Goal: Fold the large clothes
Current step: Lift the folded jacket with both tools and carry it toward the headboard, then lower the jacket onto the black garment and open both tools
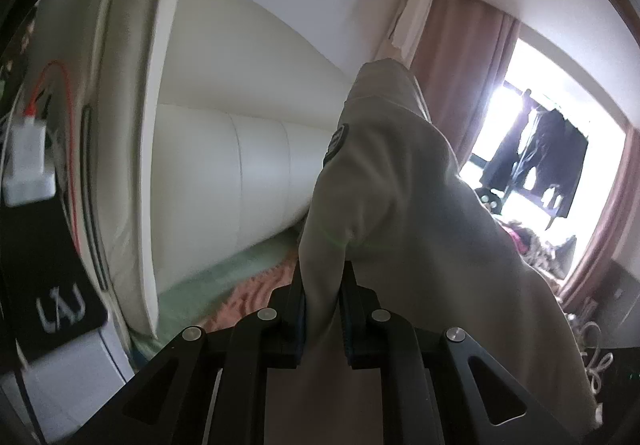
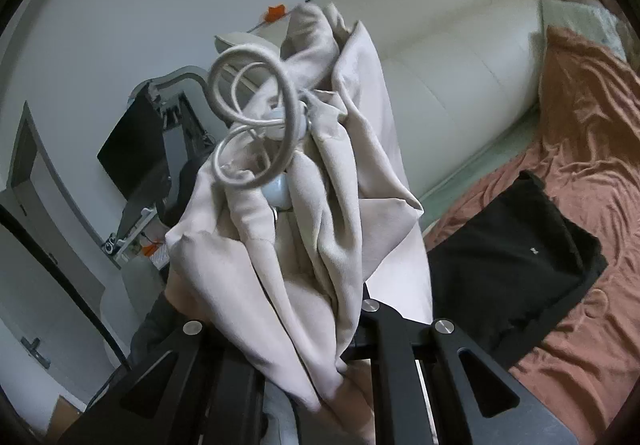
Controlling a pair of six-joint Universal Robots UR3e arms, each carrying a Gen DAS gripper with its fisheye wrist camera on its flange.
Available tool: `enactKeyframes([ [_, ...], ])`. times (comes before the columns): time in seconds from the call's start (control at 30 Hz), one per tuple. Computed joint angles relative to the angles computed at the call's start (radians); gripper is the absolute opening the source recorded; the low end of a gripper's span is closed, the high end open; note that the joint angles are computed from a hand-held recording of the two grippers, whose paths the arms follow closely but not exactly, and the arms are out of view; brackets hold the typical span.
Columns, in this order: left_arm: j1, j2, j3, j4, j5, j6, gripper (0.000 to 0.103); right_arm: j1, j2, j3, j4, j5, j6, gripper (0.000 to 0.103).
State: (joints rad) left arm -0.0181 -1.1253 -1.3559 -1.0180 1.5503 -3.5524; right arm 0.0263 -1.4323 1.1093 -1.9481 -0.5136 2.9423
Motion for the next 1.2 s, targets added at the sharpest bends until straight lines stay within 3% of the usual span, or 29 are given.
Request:
enactKeyframes([
  [0.27,0.008,-0.209,0.07,0.066,0.039,0.021,0.014,0.051,0.401,-0.437,-0.001,-0.022,0.144,0.007],
  [0.43,-0.009,-0.339,0.087,0.102,0.082,0.031,0.014,0.023,0.539,-0.566,0.012,-0.014,0.191,0.007],
  [0.6,-0.083,-0.476,0.126,0.164,0.167,0.003,0.016,-0.01,0.549,-0.459,-0.165,-0.038,0.31,0.007],
  [0.8,-0.192,-0.574,0.205,0.115,0.328,-0.051,0.032,-0.033,0.603,-0.392,-0.25,-0.136,0.412,0.007],
  [0.87,-0.199,-0.513,0.123,0.146,0.296,-0.095,0.032,-0.036,0.629,-0.401,-0.242,-0.183,0.455,0.008],
  [0.9,-0.193,-0.478,0.071,0.161,0.264,-0.097,0.032,-0.042,0.643,-0.39,-0.24,-0.212,0.493,0.011],
  [1.0,-0.236,-0.394,-0.048,0.129,0.293,-0.101,0.032,-0.053,0.649,-0.371,-0.187,-0.227,0.53,0.019],
  [1.03,-0.25,-0.367,-0.103,0.134,0.302,-0.103,0.033,-0.057,0.628,-0.339,-0.179,-0.235,0.523,0.031],
  [1.07,-0.269,-0.331,-0.157,0.12,0.312,-0.114,0.033,-0.048,0.603,-0.314,-0.162,-0.271,0.517,0.05],
  [1.13,-0.251,-0.274,-0.247,0.121,0.293,-0.112,0.033,-0.046,0.565,-0.282,-0.161,-0.299,0.511,0.069],
  [1.2,-0.258,-0.21,-0.336,0.115,0.279,-0.142,0.033,-0.044,0.519,-0.235,-0.18,-0.318,0.508,0.07],
])
